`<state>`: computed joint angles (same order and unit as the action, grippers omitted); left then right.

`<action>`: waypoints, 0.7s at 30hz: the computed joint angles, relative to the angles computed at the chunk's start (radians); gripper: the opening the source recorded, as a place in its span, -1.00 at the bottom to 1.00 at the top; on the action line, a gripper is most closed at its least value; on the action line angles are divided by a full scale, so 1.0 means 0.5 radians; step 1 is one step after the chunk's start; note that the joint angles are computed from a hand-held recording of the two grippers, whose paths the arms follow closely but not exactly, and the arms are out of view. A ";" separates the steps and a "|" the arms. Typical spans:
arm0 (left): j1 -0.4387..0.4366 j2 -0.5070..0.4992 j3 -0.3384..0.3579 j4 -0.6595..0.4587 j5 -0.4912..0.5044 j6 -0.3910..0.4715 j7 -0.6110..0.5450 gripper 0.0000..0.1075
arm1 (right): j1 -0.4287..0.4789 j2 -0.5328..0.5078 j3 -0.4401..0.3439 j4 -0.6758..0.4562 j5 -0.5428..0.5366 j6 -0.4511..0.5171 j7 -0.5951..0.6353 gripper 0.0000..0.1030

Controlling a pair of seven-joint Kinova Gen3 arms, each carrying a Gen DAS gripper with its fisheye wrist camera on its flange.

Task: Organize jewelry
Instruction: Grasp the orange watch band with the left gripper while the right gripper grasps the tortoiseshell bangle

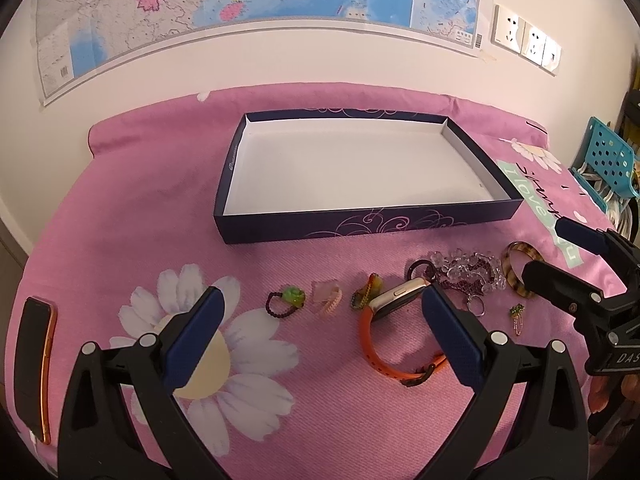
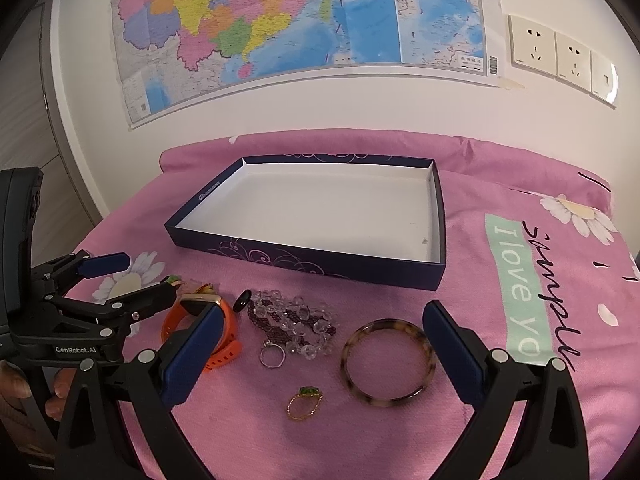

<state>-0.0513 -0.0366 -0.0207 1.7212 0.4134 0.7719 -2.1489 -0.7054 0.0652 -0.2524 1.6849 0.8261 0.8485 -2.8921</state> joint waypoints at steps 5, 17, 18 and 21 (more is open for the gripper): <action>0.001 0.007 0.001 -0.004 0.004 0.010 -0.015 0.81 | 0.011 -0.011 0.004 0.014 -0.010 0.005 -0.002 0.88; -0.040 0.051 -0.016 -0.031 0.132 0.136 -0.196 0.80 | 0.117 -0.053 0.016 0.056 -0.167 0.016 0.107 0.87; -0.050 0.059 -0.021 -0.037 0.171 0.171 -0.246 0.71 | 0.131 -0.059 0.019 0.062 -0.199 0.003 0.135 0.85; -0.072 0.087 -0.017 -0.059 0.227 0.256 -0.332 0.48 | 0.171 -0.070 0.022 0.081 -0.293 -0.027 0.206 0.71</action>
